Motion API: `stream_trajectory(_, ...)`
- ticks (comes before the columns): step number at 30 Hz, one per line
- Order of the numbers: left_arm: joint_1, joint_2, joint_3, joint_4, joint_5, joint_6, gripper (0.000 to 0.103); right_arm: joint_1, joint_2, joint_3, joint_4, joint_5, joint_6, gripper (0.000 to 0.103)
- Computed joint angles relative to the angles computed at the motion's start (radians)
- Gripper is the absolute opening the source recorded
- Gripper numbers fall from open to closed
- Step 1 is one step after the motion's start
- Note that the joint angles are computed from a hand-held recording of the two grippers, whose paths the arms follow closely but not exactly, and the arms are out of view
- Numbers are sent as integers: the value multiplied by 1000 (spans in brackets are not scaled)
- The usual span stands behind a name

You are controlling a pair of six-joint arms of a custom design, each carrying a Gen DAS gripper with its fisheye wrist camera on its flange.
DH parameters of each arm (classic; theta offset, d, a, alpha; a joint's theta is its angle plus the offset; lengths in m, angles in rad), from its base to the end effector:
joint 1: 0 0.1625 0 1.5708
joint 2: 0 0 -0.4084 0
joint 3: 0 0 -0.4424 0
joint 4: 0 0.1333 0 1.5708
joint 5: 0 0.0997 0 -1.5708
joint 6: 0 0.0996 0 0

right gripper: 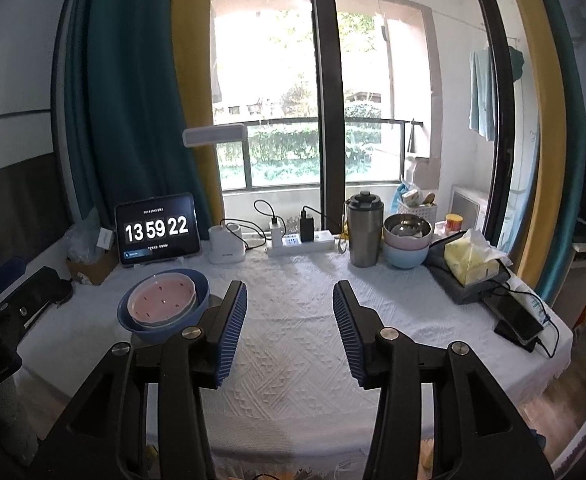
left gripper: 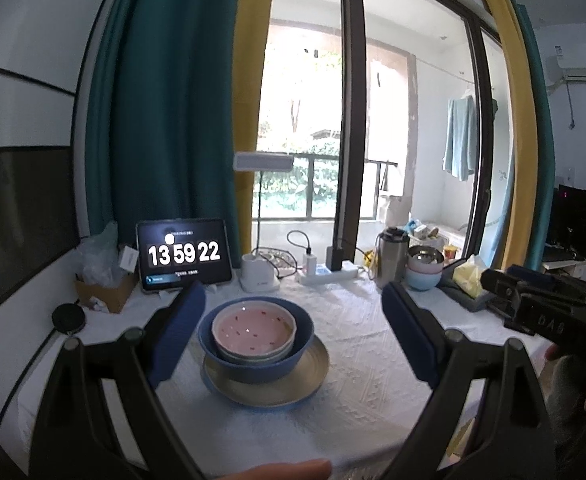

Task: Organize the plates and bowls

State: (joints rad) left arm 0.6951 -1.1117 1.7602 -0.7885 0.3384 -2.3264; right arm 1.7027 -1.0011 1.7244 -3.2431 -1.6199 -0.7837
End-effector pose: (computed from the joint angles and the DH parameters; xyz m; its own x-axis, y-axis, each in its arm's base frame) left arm -0.3001 -0.5461 0.1673 -0.7157 -0.3004 -0.6305 0.6034 0.1886 -0.7748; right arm 0.2182 -0.6680 0.2367 -0.6509 -0.4726 0.5940 -0.7569 0.3442 -0.5556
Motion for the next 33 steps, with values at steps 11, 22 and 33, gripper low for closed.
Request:
stream_trajectory(11, -23, -18, 25, -67, 10, 66, 91, 2, -31, 24, -19, 26, 4, 48)
stream_trajectory(22, -19, -16, 12, -36, 2, 32, 91, 1, -33, 23, -12, 26, 6, 48)
stream_trajectory(33, -19, -16, 7, -11, 1, 3, 91, 2, -32, 23, -11, 23, 5, 48)
